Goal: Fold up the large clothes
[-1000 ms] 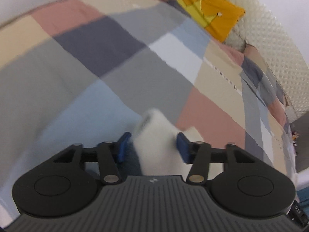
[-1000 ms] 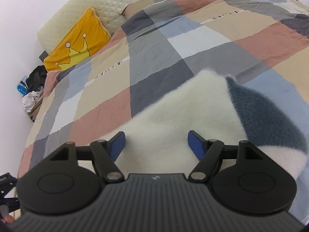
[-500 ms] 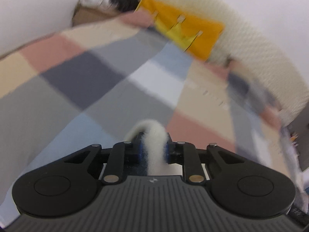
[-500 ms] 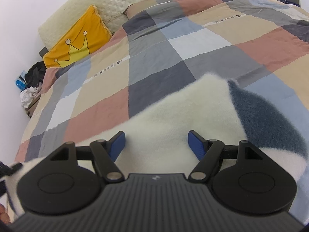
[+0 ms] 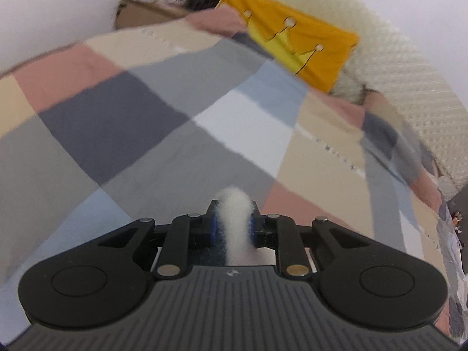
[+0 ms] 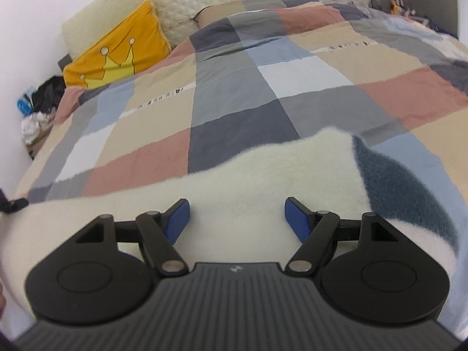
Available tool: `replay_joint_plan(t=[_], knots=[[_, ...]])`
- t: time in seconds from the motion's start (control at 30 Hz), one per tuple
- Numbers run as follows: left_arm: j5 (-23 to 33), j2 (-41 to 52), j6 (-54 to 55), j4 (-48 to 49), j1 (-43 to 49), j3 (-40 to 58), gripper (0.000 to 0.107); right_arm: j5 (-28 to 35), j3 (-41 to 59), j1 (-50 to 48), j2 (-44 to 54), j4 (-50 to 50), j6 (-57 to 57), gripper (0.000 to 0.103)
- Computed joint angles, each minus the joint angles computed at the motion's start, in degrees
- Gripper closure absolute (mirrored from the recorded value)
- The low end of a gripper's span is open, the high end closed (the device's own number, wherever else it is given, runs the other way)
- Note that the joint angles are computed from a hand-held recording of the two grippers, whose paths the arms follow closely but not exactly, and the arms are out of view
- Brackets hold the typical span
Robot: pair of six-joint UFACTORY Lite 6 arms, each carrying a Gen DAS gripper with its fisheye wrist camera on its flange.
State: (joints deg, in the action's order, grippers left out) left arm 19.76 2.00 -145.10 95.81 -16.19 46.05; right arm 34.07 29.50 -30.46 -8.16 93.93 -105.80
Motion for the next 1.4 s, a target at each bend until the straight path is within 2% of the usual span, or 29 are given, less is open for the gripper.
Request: replay_joint_plan(t=[0.13,0.23,0.33,0.43,0.57,0.7,0.9,0.97,1.07,1.13,1.2,1.4], knots=[[-1.7,7.8,1.4,0.5,2.1,3.6,0.085,-1.0,-0.3,1.5,1.7,5.0,-8.1,0.028],[-4.4,10.6,-3.8,6.2,4.5,4.3,0.084,-2.4,-0.4,3.3,2.8,8.9,-12.6,0.026],[-6.2,9.4,-11.0,13.7,5.9,2.6,0.082,-3.1,-0.8,4.2,2.9,11.7,-16.0,0.026],[-5.6,7.6,-4.5,8.6,5.0,2.1,0.079,-2.6,-1.7,3.9,2.4,12.7,-17.5,0.026],[-4.0,1.2,1.0,2.6,1.5,-1.8,0.054,-0.1,-2.5,1.5,1.2,9.7,-15.0,0.026],[3.1,-6.6,13.3,-10.4,-5.4,-5.6,0.045,3.1,-3.2,-1.3,-0.8,5.5,-10.9,0.026],[15.6,-18.7,18.1,-20.2,-19.3,-11.5,0.042,6.0,-4.6,-3.0,-6.4,1.4,-5.2,0.025],[17.7,-21.1,18.8,-22.6,-24.2,-12.1,0.042,8.3,-5.2,-4.5,-8.5,-1.7,-1.8,0.025],[20.3,-22.7,18.0,-23.7,-31.0,-11.9,0.041,13.1,-6.3,-7.8,-11.6,-6.5,1.7,0.025],[25.7,-21.5,17.6,-24.8,-37.0,-10.3,0.041,15.9,-6.8,-9.9,-13.2,-9.3,3.5,0.025],[28.7,-20.3,16.0,-25.6,-42.0,-9.4,0.041,18.8,-6.9,-12.2,-14.0,-11.9,5.5,0.025],[31.1,-17.6,3.4,-25.3,-56.1,-10.3,0.041,31.5,-4.4,-21.9,-8.9,-21.5,15.9,0.025]])
